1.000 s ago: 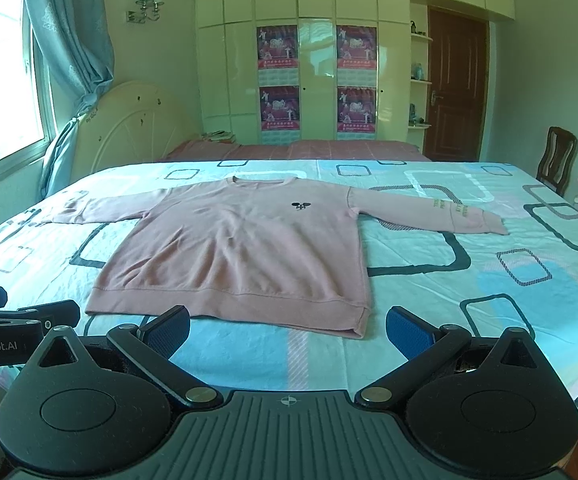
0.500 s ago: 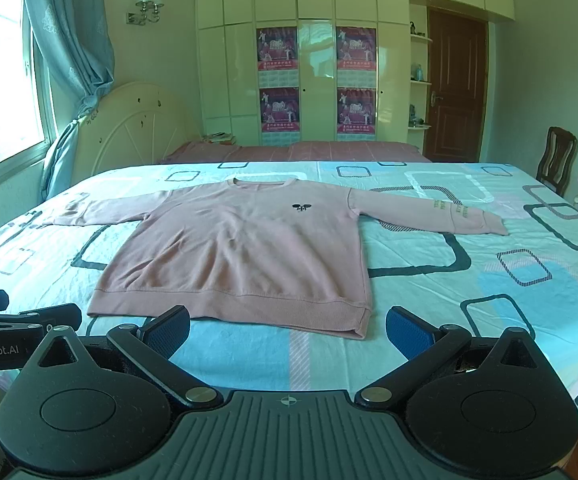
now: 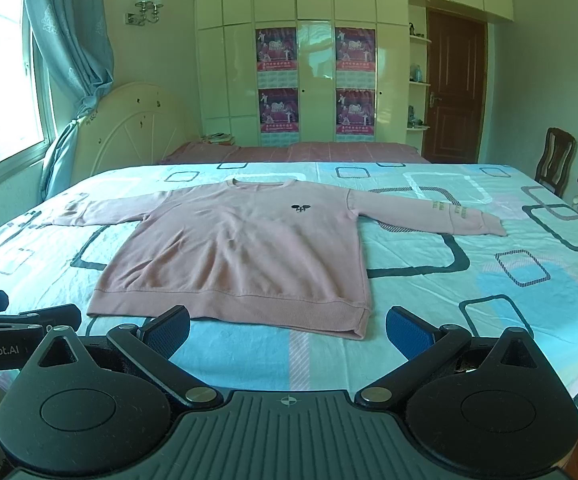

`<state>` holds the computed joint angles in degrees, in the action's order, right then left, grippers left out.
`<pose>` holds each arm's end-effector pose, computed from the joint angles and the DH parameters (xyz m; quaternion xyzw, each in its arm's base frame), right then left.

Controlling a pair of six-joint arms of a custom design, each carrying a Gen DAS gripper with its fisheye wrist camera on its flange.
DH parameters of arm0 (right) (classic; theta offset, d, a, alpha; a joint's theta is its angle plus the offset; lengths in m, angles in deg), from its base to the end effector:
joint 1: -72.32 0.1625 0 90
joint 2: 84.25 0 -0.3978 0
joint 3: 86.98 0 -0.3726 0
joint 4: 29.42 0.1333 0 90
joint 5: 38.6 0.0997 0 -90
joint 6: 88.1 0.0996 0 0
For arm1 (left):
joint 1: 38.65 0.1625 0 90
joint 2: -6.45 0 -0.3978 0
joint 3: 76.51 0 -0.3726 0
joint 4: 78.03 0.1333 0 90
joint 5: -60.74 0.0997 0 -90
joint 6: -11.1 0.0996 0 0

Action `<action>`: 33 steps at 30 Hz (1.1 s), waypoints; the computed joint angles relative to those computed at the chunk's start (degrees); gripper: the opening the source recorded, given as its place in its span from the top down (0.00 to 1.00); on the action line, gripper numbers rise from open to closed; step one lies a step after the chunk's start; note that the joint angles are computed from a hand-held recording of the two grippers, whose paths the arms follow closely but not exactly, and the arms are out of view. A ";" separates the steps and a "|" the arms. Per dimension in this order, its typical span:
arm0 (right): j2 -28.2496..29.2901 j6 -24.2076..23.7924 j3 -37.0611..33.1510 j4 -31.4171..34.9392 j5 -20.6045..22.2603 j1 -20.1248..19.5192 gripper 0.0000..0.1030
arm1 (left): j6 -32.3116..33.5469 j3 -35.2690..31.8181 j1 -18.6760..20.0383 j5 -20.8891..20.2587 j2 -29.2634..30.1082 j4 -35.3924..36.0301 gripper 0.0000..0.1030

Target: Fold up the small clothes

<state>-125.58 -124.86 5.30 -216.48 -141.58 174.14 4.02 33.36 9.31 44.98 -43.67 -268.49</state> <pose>0.2463 -0.6355 0.1404 0.3357 -0.8515 0.3575 0.1856 -0.1887 -0.5515 0.1904 0.0243 0.7761 -0.4874 0.3993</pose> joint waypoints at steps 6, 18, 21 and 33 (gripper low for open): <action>-0.22 0.11 0.34 -0.26 0.05 -0.02 0.00 | -0.10 0.29 -0.11 0.08 -0.20 -0.12 0.00; -0.13 -0.09 0.25 -0.20 -0.06 0.03 0.00 | -0.55 0.80 -0.13 -0.04 -0.70 0.39 0.00; -0.21 0.11 0.38 -0.17 0.05 -0.01 0.00 | -0.51 0.85 -0.15 0.03 -0.79 0.44 0.00; -0.23 -0.05 0.43 -0.22 0.02 0.01 0.00 | -0.87 1.11 -0.22 0.14 -1.00 0.72 0.00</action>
